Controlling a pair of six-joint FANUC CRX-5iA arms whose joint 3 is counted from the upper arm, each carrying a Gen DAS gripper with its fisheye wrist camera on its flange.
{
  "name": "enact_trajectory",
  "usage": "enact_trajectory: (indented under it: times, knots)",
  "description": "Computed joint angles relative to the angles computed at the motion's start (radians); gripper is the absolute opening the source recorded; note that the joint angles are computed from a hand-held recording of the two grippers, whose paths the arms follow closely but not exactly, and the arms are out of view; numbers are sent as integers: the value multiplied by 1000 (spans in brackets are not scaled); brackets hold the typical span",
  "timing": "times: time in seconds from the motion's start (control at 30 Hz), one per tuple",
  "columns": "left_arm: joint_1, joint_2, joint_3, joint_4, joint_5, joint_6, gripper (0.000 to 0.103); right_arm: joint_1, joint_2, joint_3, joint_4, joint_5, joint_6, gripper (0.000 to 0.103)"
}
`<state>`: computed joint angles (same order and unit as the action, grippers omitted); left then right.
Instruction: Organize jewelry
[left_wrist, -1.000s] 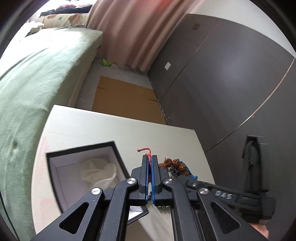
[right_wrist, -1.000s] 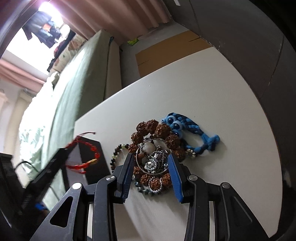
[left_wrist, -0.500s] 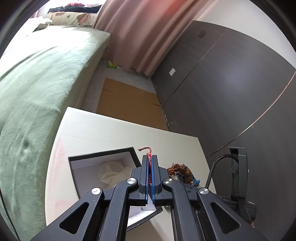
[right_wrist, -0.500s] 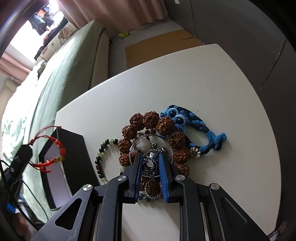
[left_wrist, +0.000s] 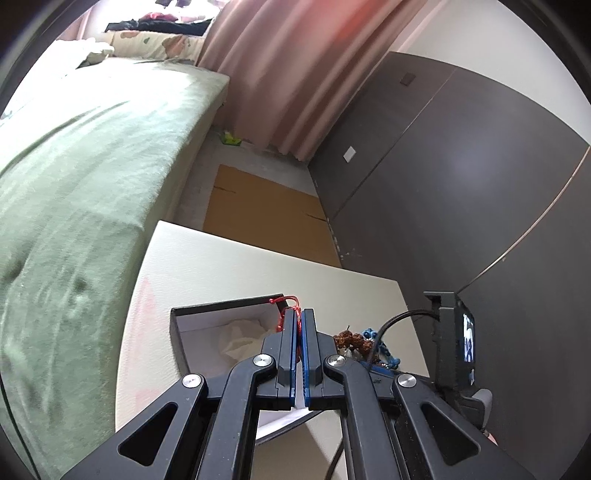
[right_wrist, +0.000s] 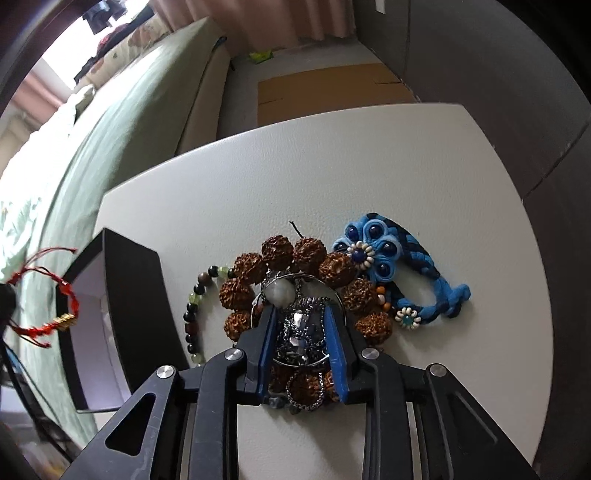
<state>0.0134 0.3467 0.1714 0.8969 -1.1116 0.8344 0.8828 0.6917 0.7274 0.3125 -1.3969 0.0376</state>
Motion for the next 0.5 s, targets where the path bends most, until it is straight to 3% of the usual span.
enact_trajectory:
  times: [0.03,0.1,0.33,0.5]
  knots:
    - [1,-5,-3,-1,1,-2,1,4,3,2,7,-6,-2,28]
    - [2,-12,-9,-3,4,-7,1,9,-25,-46,14,32,-37,18]
    - [17,-35,-31,8,3,-16,1,59,-162,-248,153,170,-192,18]
    - [30,-60,-63,32,9,-48,1,101,-221,-331,260,199,-290,18]
